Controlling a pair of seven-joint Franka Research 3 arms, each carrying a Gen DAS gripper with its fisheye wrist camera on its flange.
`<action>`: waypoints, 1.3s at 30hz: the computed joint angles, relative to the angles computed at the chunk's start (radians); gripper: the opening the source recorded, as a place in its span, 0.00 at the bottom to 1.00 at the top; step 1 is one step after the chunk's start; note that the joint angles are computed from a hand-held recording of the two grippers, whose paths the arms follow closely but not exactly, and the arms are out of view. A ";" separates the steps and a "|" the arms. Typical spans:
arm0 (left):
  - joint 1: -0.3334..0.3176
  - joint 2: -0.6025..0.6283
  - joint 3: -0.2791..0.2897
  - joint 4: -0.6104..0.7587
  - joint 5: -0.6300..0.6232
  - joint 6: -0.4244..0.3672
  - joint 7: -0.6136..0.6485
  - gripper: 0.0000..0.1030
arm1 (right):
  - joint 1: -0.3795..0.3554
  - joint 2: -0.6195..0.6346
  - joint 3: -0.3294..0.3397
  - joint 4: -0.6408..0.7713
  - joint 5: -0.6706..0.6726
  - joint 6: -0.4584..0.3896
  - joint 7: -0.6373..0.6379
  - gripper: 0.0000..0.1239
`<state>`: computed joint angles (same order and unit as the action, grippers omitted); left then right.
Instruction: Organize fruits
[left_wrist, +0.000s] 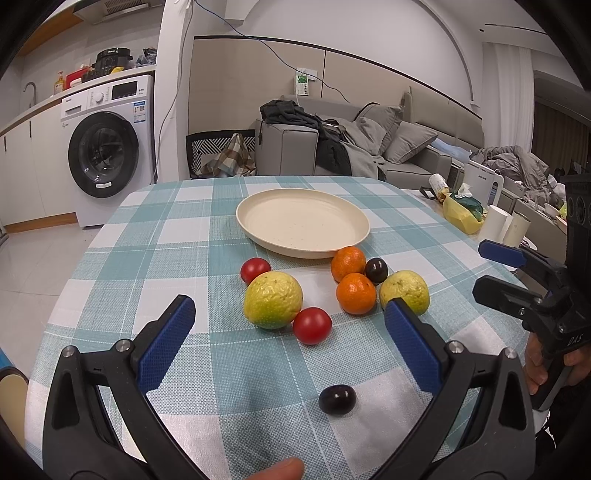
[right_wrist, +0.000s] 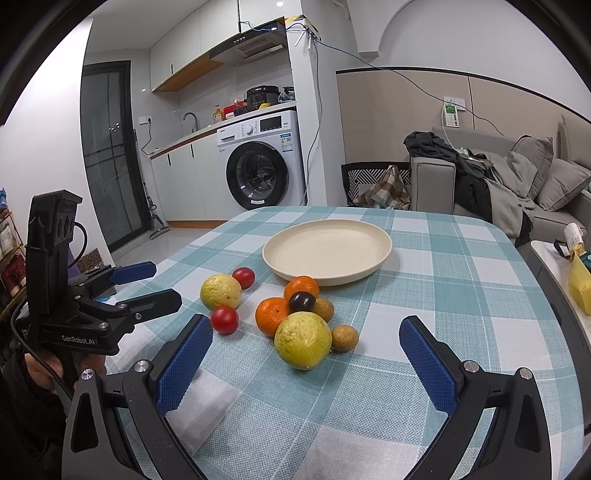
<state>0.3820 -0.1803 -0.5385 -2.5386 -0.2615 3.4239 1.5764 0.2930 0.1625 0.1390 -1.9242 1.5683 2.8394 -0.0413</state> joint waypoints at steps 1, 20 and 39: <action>0.000 0.000 0.000 0.000 0.000 0.000 0.000 0.99 | 0.000 0.000 0.000 0.000 -0.001 -0.001 0.001 0.83; -0.003 0.000 0.002 0.000 -0.002 0.000 0.000 0.99 | 0.001 0.000 0.001 -0.003 -0.012 0.004 0.011 0.83; 0.077 -0.025 -0.055 0.021 0.070 -0.101 -0.084 0.99 | 0.003 0.087 -0.002 0.044 -0.571 0.024 0.562 0.83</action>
<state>0.4588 -0.2050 -0.5934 -2.5179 -0.1915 3.3233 1.4921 0.2957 0.2496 0.1370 -1.8800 0.9970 2.8633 0.5205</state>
